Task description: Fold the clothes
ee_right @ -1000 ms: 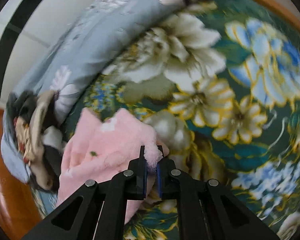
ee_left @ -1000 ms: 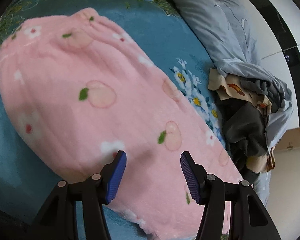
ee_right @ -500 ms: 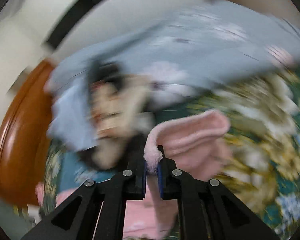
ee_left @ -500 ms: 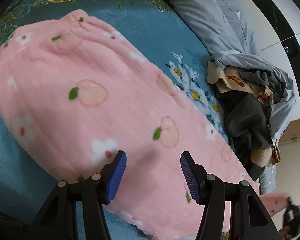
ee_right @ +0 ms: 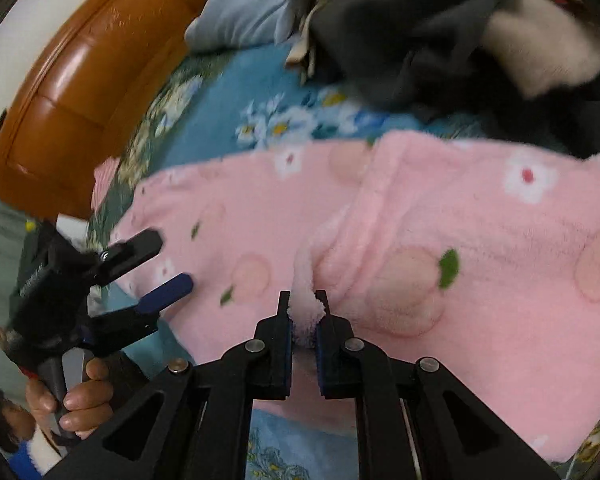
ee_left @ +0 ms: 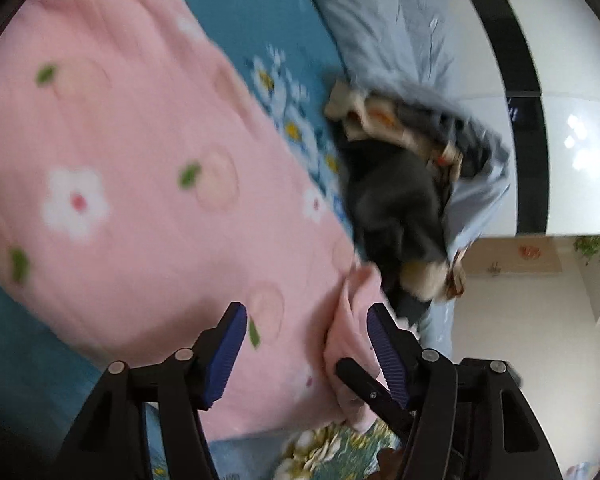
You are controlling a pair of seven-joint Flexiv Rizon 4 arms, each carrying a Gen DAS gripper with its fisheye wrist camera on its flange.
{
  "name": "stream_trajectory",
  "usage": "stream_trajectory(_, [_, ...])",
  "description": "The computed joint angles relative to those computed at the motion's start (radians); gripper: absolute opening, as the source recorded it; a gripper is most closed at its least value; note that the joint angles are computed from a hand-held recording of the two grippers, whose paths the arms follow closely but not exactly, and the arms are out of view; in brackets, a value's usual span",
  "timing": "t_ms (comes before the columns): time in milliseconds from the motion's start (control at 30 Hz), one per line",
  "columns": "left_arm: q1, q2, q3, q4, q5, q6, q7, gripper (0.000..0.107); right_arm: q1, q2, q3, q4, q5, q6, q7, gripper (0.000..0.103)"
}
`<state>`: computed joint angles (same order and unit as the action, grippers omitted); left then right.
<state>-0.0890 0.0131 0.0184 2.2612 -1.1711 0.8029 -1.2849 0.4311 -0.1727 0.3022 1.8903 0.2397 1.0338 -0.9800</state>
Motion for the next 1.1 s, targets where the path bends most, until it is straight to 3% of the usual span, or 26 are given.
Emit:
stream_trajectory(133, [-0.022, -0.037, -0.03, -0.04, 0.02, -0.05, 0.009, 0.067, -0.021, 0.061, 0.011, 0.024, 0.042, -0.037, -0.094, 0.022])
stream_trajectory(267, [-0.038, -0.071, -0.051, -0.082, 0.134, -0.09, -0.021, 0.067, -0.065, 0.229, -0.03, 0.161, 0.025, 0.019, -0.035, 0.04])
stream_trajectory(300, [-0.042, -0.075, -0.054, -0.09, 0.164, -0.088, -0.028, 0.067, -0.087, 0.276, -0.041, 0.211, -0.02, 0.038, 0.022, 0.049])
stream_trajectory(433, [-0.06, -0.082, -0.063, -0.102, 0.24, -0.037, -0.071, 0.063, -0.283, 0.434, -0.059, 0.434, -0.311, 0.068, 0.434, 0.051])
stream_trajectory(500, [-0.069, -0.079, -0.066, -0.103, 0.275, 0.001, -0.09, 0.043, -0.38, 0.485, -0.078, 0.521, -0.366, 0.072, 0.628, 0.051])
stream_trajectory(533, [-0.069, -0.084, -0.065, -0.113, 0.308, 0.005, -0.107, 0.018, -0.413, 0.499, -0.095, 0.561, -0.36, 0.091, 0.703, 0.051])
stream_trajectory(567, [-0.068, -0.088, -0.064, -0.119, 0.341, 0.013, -0.121, 0.011, -0.428, 0.501, -0.113, 0.587, -0.346, 0.112, 0.746, 0.051])
stream_trajectory(667, [-0.076, -0.059, -0.065, -0.078, 0.233, 0.088, -0.062, 0.01, -0.428, 0.478, -0.15, 0.606, -0.33, 0.135, 0.771, 0.051])
stream_trajectory(833, [-0.074, -0.024, -0.043, -0.046, 0.088, 0.183, 0.01, 0.01, -0.385, 0.374, -0.179, 0.592, -0.252, 0.268, 0.788, 0.05])
stream_trajectory(867, [-0.07, -0.019, -0.037, -0.042, 0.072, 0.194, 0.02, 0.01, -0.399, 0.361, -0.166, 0.583, -0.289, 0.257, 0.825, 0.049])
stream_trajectory(933, [-0.069, -0.015, -0.033, -0.028, 0.032, 0.211, 0.012, 0.01, -0.404, 0.353, -0.161, 0.561, -0.332, 0.21, 0.856, 0.011])
stream_trajectory(967, [-0.068, -0.013, -0.031, -0.021, 0.013, 0.22, 0.007, 0.01, -0.401, 0.351, -0.161, 0.552, -0.34, 0.198, 0.864, 0.004])
stream_trajectory(1100, [-0.063, -0.006, -0.024, 0.001, -0.057, 0.241, -0.001, 0.01, -0.416, 0.429, -0.149, 0.542, -0.398, 0.183, 0.879, 0.003])
